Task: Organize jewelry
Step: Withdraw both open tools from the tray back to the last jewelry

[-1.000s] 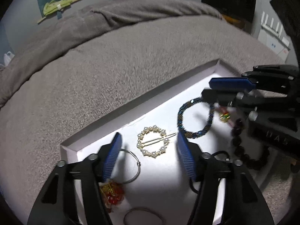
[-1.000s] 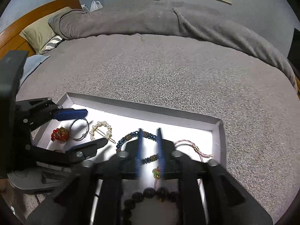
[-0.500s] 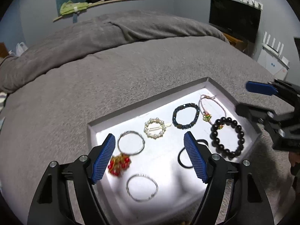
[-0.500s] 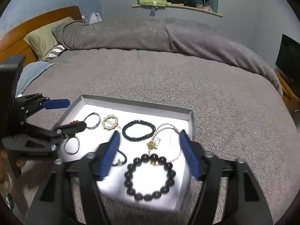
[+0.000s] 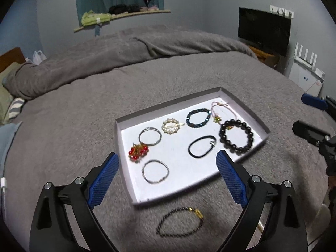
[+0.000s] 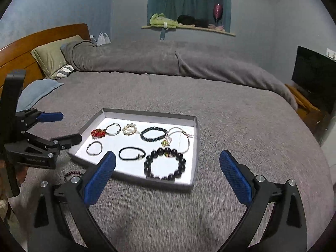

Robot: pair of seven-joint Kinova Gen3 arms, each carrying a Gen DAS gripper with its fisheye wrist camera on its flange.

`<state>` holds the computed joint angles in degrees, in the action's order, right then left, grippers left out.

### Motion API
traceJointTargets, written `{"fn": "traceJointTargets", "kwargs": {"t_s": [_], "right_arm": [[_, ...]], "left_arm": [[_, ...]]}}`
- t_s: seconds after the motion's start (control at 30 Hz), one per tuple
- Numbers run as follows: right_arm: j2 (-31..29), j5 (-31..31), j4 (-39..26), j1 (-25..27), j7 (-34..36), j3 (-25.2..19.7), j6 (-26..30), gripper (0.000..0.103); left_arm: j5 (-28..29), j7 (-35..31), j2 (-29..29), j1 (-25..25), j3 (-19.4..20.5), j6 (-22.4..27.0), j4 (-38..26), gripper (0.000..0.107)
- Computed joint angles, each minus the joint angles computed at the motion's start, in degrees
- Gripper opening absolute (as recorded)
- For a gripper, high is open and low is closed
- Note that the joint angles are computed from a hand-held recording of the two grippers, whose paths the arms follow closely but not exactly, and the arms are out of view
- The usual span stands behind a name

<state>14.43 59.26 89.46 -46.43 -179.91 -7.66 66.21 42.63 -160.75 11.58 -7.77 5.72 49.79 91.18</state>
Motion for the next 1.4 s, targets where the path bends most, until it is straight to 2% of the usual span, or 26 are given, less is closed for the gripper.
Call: {"fn": "traceJointTargets", "kwargs": {"t_s": [0.23,0.3,0.43,0.57,0.67,0.73,0.83,1.07,1.2,1.4], "right_arm": [[-0.13,3.48,3.9,-5.42,-9.95,-2.12,5.79,0.098],[0.19,3.91,4.33,-5.84,-11.28,-3.07,6.74,0.098],[2.56,5.26,4.74,-9.52,-16.72,-2.92,12.19,0.098],[2.36,4.88,7.31,-9.72,-20.73,-3.43,9.6,0.098],[2.74,5.28,9.25,-10.43,-24.92,-3.61,8.99,0.098],[3.32,5.18,10.08,-10.51,-26.64,-3.75,8.22,0.098],[4.59,5.13,10.39,-10.79,-26.78,-3.72,7.05,0.098],[6.42,9.57,12.93,-12.81,-31.16,-3.18,3.96,0.098],[7.58,11.47,12.38,-14.06,-29.84,-3.21,4.71,0.098],[8.59,10.23,10.51,-14.19,-24.33,-2.94,3.66,0.097]], "left_arm": [[6.48,-7.3,-4.91,-2.36,-2.17,-0.83,8.13,0.094],[9.12,-9.39,-5.51,-2.99,-3.28,0.25,9.59,0.094],[13.5,-11.22,-5.94,-4.12,-5.18,1.6,12.14,0.094],[18.35,-15.33,-7.55,-4.52,-6.46,-1.93,16.83,0.094],[21.86,-17.32,-7.14,-5.26,-7.56,-1.9,19.13,0.095],[22.47,-17.79,-6.62,-5.43,-7.74,-2.26,19.9,0.095],[23.03,-19.67,-6.73,-4.83,-7.31,-6.13,21.67,0.095],[27.31,-27.78,-5.87,-4.83,-6.85,-8.75,24.66,0.095],[27.46,-30.06,-5.34,-4.5,-6.68,-8.79,24.96,0.095],[27.18,-31.58,-4.96,-3.57,-6.02,-10.83,25.48,0.095]]}}
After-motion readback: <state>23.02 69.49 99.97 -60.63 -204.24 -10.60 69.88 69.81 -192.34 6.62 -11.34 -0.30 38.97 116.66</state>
